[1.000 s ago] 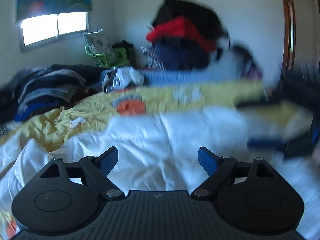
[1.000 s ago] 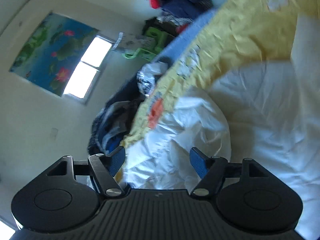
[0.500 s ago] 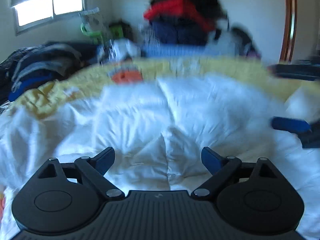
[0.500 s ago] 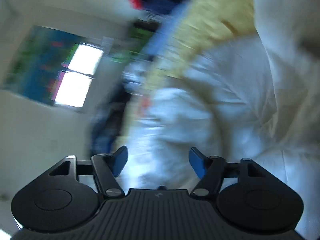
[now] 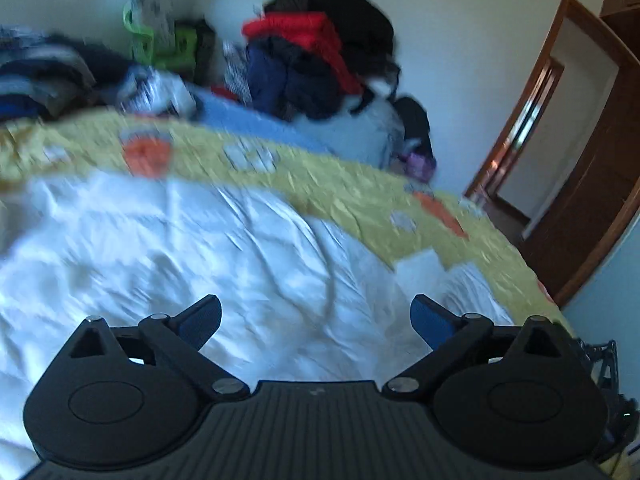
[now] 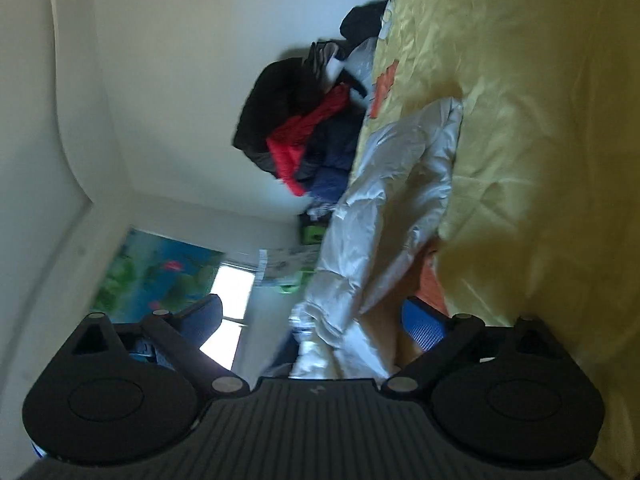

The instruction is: Fold small clothes

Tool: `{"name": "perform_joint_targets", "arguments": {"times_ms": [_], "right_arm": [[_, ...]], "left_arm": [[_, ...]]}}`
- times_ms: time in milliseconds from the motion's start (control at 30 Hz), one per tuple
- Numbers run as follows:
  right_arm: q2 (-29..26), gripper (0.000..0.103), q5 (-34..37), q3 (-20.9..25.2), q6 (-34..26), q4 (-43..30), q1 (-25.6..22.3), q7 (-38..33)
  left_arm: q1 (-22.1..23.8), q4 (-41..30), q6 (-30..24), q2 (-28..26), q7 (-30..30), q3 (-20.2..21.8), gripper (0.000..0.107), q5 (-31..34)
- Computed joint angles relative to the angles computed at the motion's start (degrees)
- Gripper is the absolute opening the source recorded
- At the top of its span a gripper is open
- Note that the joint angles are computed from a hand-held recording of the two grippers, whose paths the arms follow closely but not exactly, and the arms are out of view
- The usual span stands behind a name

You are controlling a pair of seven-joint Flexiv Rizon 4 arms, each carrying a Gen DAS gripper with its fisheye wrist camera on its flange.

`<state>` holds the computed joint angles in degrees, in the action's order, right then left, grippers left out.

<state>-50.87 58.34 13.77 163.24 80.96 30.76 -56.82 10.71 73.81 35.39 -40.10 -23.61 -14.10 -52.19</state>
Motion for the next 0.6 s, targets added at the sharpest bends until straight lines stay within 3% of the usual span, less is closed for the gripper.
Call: {"name": "perform_joint_targets", "arguments": {"times_ms": [133,200,367,467,533,600], "right_arm": [[-2.13,0.101,-6.55,-1.62,3.92,3.26,-0.15,7.34],[-2.80,0.102,-9.57,-1.59,6.06,4.63,-0.54,12.35],[-3.71,0.100,-15.46,-2.13,8.56,8.28,-2.03,21.63],[-4.94,0.099,-16.28,-2.33,11.02,7.80,-2.35,25.55],[-5.53,0.098,-16.70,-2.51,11.65,7.29,-2.59,26.94],[-5.94,0.098,-16.72,-2.54,12.10,6.89,-2.47,27.47]], "left_arm": [[-1.59,-5.67,-12.14,-3.52,-15.05,0.67,0.102,4.10],[-2.80,-7.06,-15.23,-4.86,-18.93,0.02,0.102,4.68],[-7.23,-2.92,-6.67,-3.83,-16.74,-1.43,0.102,2.83],[-8.44,-4.64,-8.64,-5.11,-20.48,-1.39,0.100,4.60],[-8.35,-4.05,-8.85,-5.37,-20.46,-2.51,0.087,3.24],[-8.18,-4.68,-10.99,-6.15,-21.23,-3.17,0.058,2.61]]}}
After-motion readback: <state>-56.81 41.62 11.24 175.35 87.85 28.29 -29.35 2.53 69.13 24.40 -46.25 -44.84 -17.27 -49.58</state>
